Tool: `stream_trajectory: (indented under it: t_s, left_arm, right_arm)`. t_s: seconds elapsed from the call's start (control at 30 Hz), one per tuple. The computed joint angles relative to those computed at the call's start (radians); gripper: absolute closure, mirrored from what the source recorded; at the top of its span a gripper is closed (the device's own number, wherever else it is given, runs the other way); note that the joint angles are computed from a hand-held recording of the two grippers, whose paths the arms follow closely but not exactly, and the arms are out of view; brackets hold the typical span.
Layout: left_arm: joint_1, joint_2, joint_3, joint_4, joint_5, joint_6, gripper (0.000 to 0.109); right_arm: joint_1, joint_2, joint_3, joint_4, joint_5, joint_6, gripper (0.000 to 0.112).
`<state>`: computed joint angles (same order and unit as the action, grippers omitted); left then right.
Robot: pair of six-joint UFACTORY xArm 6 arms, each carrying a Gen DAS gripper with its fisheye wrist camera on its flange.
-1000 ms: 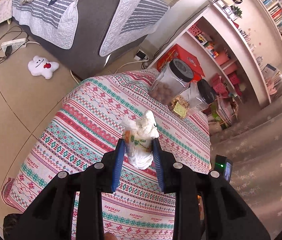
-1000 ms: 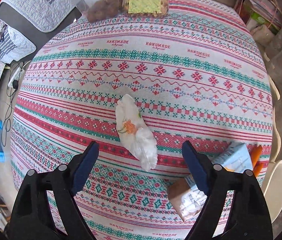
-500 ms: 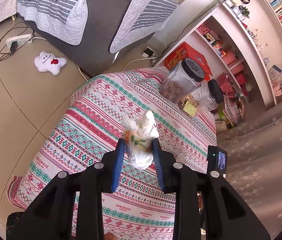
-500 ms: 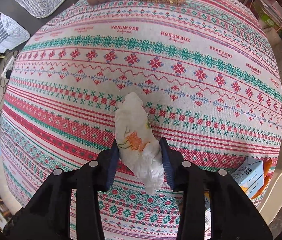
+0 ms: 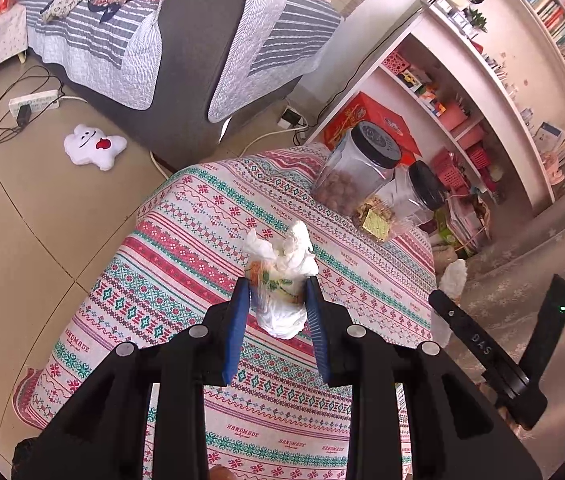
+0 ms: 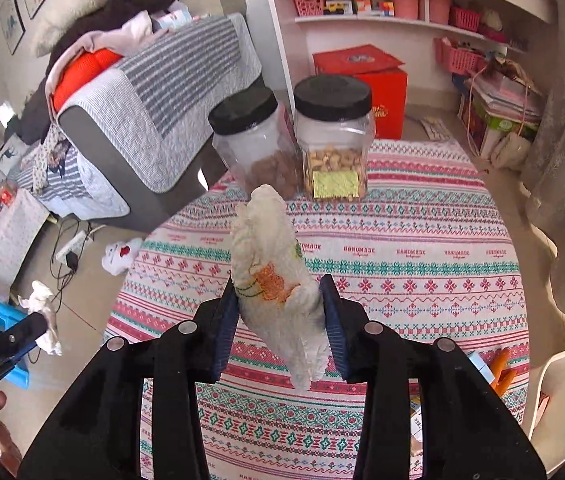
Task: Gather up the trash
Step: 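Carry both tissues to the white bin and open both tools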
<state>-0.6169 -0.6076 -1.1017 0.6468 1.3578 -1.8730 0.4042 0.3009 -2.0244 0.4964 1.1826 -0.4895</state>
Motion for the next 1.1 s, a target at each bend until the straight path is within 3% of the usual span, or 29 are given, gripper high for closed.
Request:
stream_trajectory:
  t_s: [0.4,0.7,0.87,1.1]
  left_arm:
    - [-0.077,0.11,-0.112,0.129,0.104,0.015,0.079]
    - [-0.075,0.199,-0.17,0.139,0.076,0.067,0.079]
    - [-0.064,0.255,-0.204,0.125,0.048,0.09,0.079]
    - [-0.05,0.378,-0.293,0.098,-0.012,0.146,0.079]
  right_arm:
    - [-0.065,-0.194,0.279,0.053,-0.354,0.005,0.074]
    - [-0.18,-0.218,0.353,-0.037,-0.563,0.145,0.074]
    - [-0.27,-0.172,0.332,-0.17,-0.635,0.281,0.074]
    - [-0.389,-0.051,0.202,-0.345,-0.549,0.455,0.073]
